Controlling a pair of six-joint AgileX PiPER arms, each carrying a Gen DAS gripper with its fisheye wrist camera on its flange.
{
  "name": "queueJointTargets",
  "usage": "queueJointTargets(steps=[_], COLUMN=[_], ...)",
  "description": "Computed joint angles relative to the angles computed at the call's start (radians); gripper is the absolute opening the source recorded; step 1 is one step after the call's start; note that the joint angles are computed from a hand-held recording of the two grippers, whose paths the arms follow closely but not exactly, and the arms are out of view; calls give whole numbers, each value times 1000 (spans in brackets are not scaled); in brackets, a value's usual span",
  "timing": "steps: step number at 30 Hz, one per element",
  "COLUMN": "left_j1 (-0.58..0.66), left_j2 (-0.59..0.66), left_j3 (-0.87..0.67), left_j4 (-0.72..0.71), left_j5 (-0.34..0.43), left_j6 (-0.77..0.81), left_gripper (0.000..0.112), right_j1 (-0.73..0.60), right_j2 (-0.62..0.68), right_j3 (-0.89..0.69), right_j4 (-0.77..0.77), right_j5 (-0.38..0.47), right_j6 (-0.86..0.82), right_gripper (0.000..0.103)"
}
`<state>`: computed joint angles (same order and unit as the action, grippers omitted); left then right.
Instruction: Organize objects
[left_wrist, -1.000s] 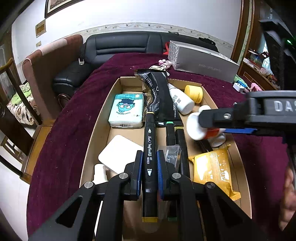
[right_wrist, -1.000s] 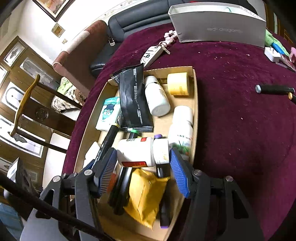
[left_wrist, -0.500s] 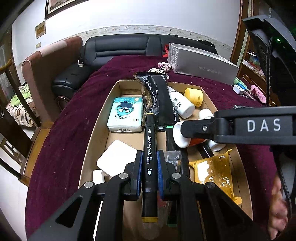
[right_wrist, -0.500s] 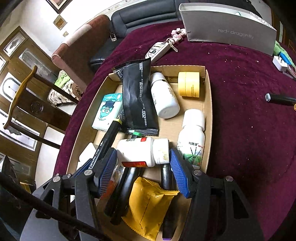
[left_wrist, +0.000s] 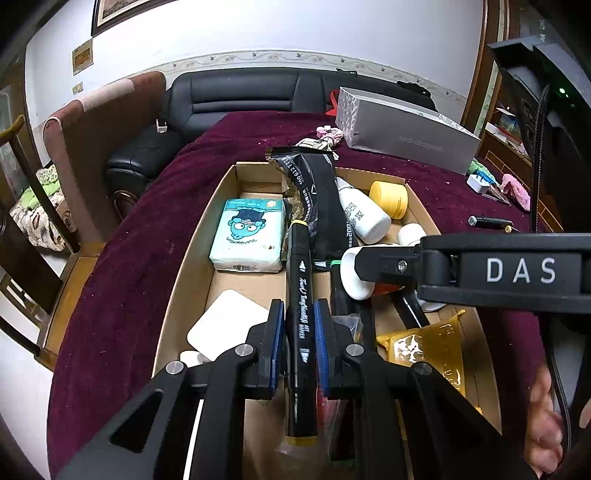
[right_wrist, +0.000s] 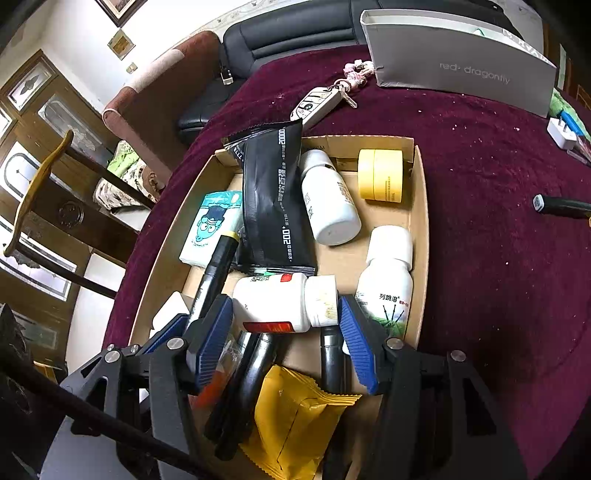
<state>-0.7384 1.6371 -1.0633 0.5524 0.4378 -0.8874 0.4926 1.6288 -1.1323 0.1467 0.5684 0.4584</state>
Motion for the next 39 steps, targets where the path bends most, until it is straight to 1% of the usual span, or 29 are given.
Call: queueJointTargets(steps=[3,5,7,8,11,12,13,14,16,17,18,19,20,21,23,25,27,28,29,30,32,33,34,35,38,39], left_j1=[-8,-21,-44,-57,-115,-140,-155,-180,-239,-267,-307,-341,-379,-416,-463,-513,-571,-592,-609,-624,-634,-639,-650,-658,-686,-696], left_j2=[-2,-11,-29,-38,-73,-89,-99,-111,-146,-156,-164,-168,-175,-187,-207,-213,-196,-188,-183,-185,-197,-200,-200,-200,-199,-194], left_j3=[-2,4,14,19,32,38,42,41,57,61,58,52,50,53,61,51,25,15,7,2,3,3,-1,0,4,-2], left_j4=[6,38,84,113,242,290,317,352,459,504,547,574,600,624,650,654,655,655,651,640,616,598,587,581,560,544], left_j5=[10,16,23,28,77,98,116,147,209,245,305,357,410,449,481,532,631,667,691,701,688,682,690,696,719,736], left_j6=[-10,-42,-88,-117,-248,-299,-330,-375,-499,-549,-597,-626,-656,-683,-723,-748,-767,-774,-779,-785,-796,-801,-806,-815,-849,-851], left_gripper=[19,28,34,35,35,35,41,50,58,60,62,67,72,74,77,79,80,80,81,81,82,84,89,92,98,98], right_j1=[-10,-9,-10,-9,-5,-2,3,10,39,60,68,87,123,148,231,338,432,473,513,558,643,676,706,731,797,818], right_j2=[-22,-48,-88,-110,-188,-219,-247,-277,-335,-371,-388,-411,-439,-456,-489,-515,-533,-544,-560,-577,-604,-615,-624,-634,-650,-651], right_j3=[26,42,66,77,120,141,160,181,226,256,270,291,316,330,358,381,396,408,420,433,456,466,475,487,516,524], right_j4=[28,5,-14,-31,-92,-114,-138,-171,-273,-339,-371,-421,-507,-562,-710,-843,-924,-955,-979,-1005,-1048,-1061,-1072,-1079,-1088,-1090], right_j5=[-23,-33,-47,-50,-57,-61,-62,-62,-57,-49,-44,-35,-15,2,69,159,244,280,311,349,433,467,498,524,594,615], right_j6=[-8,22,44,63,131,155,182,217,329,401,433,485,575,629,773,899,979,1015,1045,1082,1147,1170,1193,1212,1252,1265], right_gripper=[59,59,59,59,60,62,63,64,65,65,66,66,66,66,65,65,67,70,71,72,73,75,78,78,78,78])
